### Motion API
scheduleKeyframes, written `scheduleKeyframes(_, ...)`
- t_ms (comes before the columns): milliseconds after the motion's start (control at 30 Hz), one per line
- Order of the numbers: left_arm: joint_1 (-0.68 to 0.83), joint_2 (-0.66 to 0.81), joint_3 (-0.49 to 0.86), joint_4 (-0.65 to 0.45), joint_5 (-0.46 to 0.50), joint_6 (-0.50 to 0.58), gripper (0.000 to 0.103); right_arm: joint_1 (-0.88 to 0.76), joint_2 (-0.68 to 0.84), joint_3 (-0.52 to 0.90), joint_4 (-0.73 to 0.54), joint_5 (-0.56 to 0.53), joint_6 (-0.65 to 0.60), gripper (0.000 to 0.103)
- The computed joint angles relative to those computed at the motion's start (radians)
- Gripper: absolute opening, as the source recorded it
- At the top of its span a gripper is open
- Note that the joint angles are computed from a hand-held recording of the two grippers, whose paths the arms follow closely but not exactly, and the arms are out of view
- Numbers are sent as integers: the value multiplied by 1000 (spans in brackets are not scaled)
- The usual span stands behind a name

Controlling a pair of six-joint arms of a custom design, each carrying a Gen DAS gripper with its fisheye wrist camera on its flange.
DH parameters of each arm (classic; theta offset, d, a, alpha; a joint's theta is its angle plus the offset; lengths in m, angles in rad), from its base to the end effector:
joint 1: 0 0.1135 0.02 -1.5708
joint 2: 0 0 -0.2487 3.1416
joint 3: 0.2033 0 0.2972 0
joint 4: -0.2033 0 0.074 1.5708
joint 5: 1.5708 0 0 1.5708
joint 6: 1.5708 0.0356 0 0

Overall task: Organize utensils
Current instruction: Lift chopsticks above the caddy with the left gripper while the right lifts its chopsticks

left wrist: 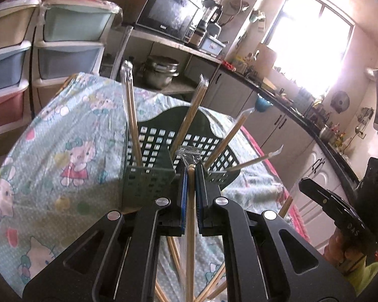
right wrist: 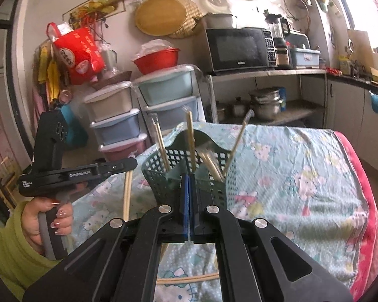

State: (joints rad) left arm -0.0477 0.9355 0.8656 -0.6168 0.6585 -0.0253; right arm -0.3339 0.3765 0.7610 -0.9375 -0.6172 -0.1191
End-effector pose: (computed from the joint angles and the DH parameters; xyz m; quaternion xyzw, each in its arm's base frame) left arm 0.2447 -0.0335 0.2884 0.1479 0.8537 -0.3068 0.3939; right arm 0.1236 -0.0211 0.3156 -0.0579 0.8431 0.1542 0.5119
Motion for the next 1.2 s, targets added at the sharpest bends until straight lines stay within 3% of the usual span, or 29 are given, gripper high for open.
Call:
scheduleKeyframes(433,-28,2,64,40,-6,-22,3,155,11,68,63,110,68,1)
scheduleKeyframes(1200,-23,57,196,156,-61,-82,3,286,93,187,177,202,116,1)
